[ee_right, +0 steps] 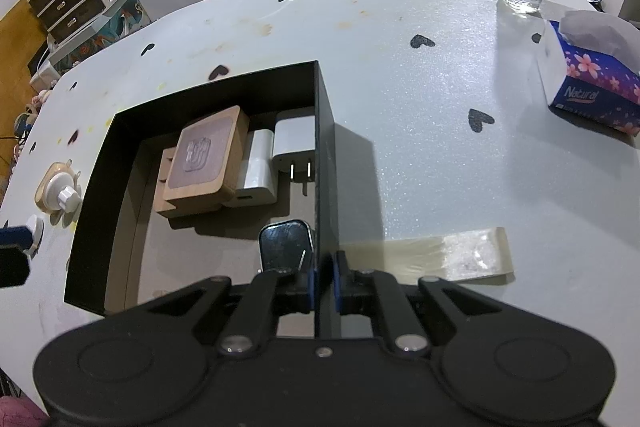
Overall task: Organize rigid objects
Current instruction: 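Move the left tool to the beige earbud case and grasp it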
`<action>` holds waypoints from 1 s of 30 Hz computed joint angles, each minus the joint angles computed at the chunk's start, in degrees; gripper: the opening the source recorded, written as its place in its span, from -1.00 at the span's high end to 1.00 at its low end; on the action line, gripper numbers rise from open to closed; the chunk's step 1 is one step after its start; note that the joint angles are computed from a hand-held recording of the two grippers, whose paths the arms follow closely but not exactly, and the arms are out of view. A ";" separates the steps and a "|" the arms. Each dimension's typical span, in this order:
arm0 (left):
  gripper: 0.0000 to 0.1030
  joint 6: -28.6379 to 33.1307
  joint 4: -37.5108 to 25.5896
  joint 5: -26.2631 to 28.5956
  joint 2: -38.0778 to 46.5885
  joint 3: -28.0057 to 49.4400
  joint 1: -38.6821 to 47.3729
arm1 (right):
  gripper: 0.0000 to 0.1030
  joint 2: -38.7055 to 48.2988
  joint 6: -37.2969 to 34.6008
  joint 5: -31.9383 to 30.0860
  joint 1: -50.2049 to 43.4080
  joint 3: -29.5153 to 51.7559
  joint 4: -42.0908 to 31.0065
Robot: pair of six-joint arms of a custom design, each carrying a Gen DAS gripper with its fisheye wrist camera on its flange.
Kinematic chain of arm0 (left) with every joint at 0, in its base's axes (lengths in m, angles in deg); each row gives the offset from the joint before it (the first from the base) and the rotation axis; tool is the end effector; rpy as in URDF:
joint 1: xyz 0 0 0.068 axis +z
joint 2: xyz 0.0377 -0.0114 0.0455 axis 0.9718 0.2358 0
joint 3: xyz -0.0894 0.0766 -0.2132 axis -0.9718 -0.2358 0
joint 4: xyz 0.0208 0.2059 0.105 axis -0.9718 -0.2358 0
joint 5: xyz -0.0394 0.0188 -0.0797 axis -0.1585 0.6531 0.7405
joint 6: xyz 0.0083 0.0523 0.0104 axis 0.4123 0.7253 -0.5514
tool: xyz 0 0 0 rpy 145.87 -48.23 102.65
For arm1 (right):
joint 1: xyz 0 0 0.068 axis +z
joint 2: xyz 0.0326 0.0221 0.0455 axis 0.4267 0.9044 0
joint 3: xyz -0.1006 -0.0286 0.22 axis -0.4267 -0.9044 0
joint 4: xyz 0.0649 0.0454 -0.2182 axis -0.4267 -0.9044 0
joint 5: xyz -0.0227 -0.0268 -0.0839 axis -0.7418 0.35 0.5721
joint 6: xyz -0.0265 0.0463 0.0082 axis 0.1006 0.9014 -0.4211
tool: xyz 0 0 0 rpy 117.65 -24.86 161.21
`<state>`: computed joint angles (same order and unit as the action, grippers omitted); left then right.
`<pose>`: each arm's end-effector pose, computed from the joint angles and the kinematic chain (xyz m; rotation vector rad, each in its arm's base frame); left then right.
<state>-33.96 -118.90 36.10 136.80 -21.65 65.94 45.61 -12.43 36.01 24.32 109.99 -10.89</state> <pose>0.2225 -0.0416 0.2184 -0.4971 2.5165 -0.3247 0.3701 0.0078 0.1636 -0.6280 2.6346 0.4449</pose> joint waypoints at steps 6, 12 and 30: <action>-1.00 4.16 -0.89 -0.72 -6.43 -5.75 5.06 | 0.82 0.00 0.00 0.00 0.00 0.00 0.00; -1.00 15.23 3.52 -2.27 -11.48 -12.60 12.49 | 0.82 0.01 0.04 -0.04 0.00 0.01 0.00; -0.28 46.90 18.70 2.39 3.39 -11.87 39.03 | 0.82 0.31 0.52 -0.49 -0.42 -0.06 0.20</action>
